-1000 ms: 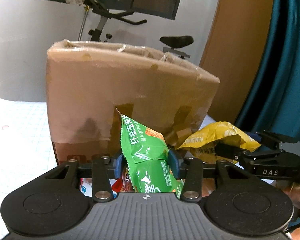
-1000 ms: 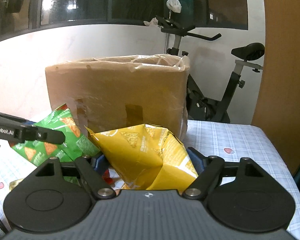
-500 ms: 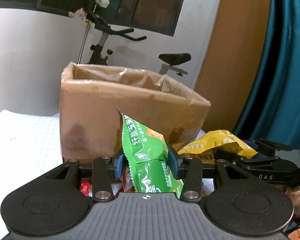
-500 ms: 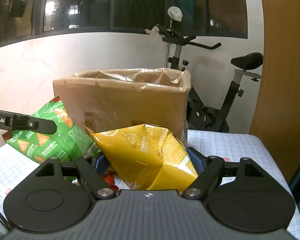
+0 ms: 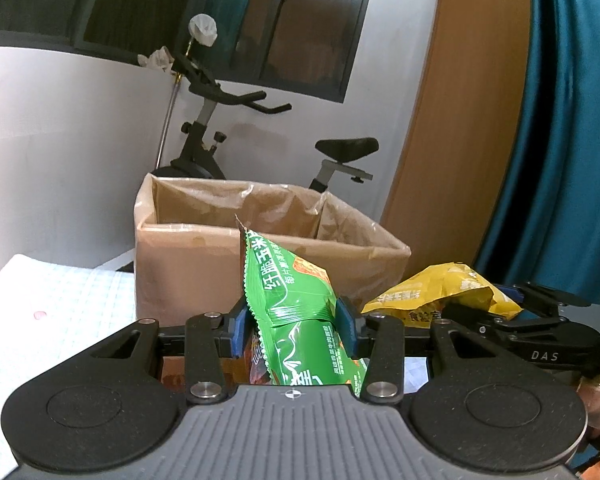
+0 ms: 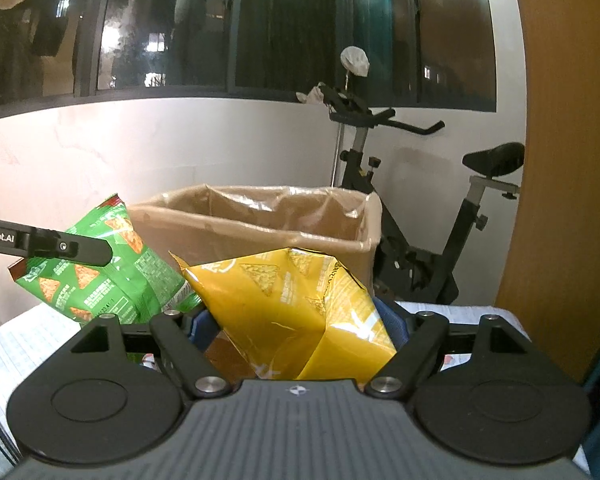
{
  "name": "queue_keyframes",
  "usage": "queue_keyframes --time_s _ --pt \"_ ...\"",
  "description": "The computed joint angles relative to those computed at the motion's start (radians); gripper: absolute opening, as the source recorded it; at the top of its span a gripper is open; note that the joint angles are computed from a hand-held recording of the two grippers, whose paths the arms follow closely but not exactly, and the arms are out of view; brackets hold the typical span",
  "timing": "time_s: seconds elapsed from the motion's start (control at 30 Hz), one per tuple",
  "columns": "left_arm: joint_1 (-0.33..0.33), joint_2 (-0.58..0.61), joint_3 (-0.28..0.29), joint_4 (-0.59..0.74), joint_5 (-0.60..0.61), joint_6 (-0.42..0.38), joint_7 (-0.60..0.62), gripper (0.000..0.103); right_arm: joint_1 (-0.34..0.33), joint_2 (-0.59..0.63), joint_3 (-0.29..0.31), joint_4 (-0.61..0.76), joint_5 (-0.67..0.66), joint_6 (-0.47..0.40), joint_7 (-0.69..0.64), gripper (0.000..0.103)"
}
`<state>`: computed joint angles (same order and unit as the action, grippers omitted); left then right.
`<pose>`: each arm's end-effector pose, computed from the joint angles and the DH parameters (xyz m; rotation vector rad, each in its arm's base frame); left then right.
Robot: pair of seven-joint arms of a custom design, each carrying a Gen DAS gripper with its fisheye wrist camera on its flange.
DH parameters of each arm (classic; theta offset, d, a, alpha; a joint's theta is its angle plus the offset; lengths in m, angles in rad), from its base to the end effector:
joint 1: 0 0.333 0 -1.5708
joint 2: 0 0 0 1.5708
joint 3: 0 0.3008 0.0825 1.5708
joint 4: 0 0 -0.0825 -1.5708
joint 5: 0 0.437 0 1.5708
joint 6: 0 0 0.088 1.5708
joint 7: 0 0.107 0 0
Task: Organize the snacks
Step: 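Lift both bags over the box and open both tools to drop them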
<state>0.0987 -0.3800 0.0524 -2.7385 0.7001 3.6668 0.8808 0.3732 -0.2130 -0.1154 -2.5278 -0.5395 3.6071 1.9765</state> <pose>0.4437 -0.0168 0.4285 -1.5190 1.5279 -1.2711 0.4763 0.1913 0.4520 -1.6796 1.0030 -0.6973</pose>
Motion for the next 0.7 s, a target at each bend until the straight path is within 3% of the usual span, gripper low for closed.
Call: queue_keyframes --time_s 0.53,0.7 --pt "0.02 -0.034 0.002 0.029 -0.021 0.033 0.012 0.046 0.005 -0.02 -0.021 0.056 -0.081 0.041 0.053 0.08" --pt "0.026 -0.022 -0.017 0.065 -0.056 0.032 0.041 0.046 0.001 0.013 -0.033 0.132 -0.181 0.049 0.154 0.08"
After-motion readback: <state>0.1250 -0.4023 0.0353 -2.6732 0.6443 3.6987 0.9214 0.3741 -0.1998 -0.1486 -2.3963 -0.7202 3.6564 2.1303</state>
